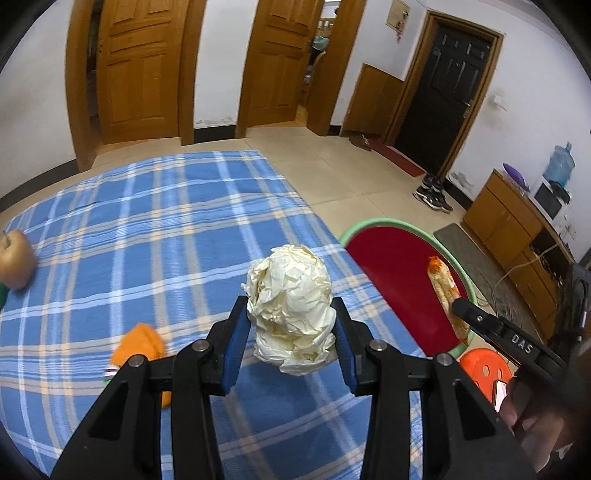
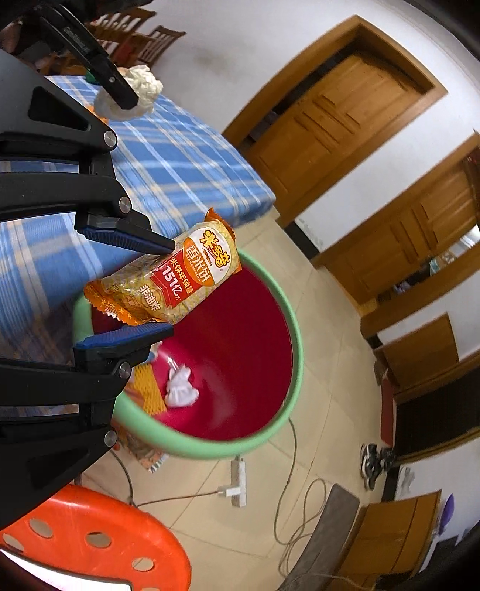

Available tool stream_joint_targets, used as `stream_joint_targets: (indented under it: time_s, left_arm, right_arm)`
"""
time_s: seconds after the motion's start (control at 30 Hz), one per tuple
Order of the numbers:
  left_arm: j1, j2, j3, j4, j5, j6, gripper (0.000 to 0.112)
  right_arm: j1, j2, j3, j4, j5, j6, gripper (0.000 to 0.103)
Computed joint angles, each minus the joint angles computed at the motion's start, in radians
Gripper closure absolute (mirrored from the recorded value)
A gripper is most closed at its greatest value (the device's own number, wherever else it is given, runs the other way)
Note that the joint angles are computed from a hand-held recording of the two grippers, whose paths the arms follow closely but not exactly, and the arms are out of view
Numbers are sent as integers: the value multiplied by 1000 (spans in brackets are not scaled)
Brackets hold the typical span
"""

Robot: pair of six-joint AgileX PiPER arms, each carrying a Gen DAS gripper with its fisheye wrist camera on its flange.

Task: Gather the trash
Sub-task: 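Carry both items to the red bucket and open the right tool to drop the snack bag, then open the left tool over the red bucket to drop the crumpled paper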

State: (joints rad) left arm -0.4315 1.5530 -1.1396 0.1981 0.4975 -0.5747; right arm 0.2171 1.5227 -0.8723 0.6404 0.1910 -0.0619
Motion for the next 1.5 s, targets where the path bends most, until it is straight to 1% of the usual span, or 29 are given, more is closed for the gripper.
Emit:
stream_joint_targets:
  time_s: [0.17,0.27,0.4,0.47,0.57,0.6,0.67,0.73,0.8,0.93,1.0,1.23,1.37,1.5]
  left_arm:
    - [-50,55,-58,21,20,-9,69]
    - [-71,89,-93,16,28,-1,69]
    - [-94,139,-147,-9,41,26,69]
    - [-109,165,-176,-22,44,42,69]
    - [-133,211,-225,-37,44,69,69]
    - [-137,223,-238,-45,45,78,69]
    - [-150,265,-286,-62,56,98,69]
    - [-164,307,-340,-71,80,108,69]
    - [-175,344,-389,-78,104,119,68]
    - [-193,397,-465,-78,146,110,60]
    - [-199,400,-471,-73,147,102,57]
    - [-200,378,-448,-63,139,89,57]
    - [-197,344,-416,-58,132,68,57]
    - [-191,303,-377,-32,134,38,57]
  right_arm:
    - [-58,10,-1,141,15,-160,61]
    - [-63,13,-9,145,16,-176,61]
    - [-95,-9,6,263,23,-301,61]
    - [-105,-38,23,257,16,-301,61]
    - [-121,-76,37,152,15,-196,61]
    - [-133,-89,45,170,22,-212,61]
    - [-156,-106,60,268,31,-312,61]
    - [-172,-117,65,271,38,-320,61]
    - [-187,-126,73,315,49,-367,61]
    - [-207,-128,82,380,65,-430,61]
    - [-218,-128,85,400,74,-452,61]
    - [-238,-131,88,440,98,-494,61]
    - [-236,-148,95,441,106,-499,61]
    - [-219,-171,98,402,109,-456,61]
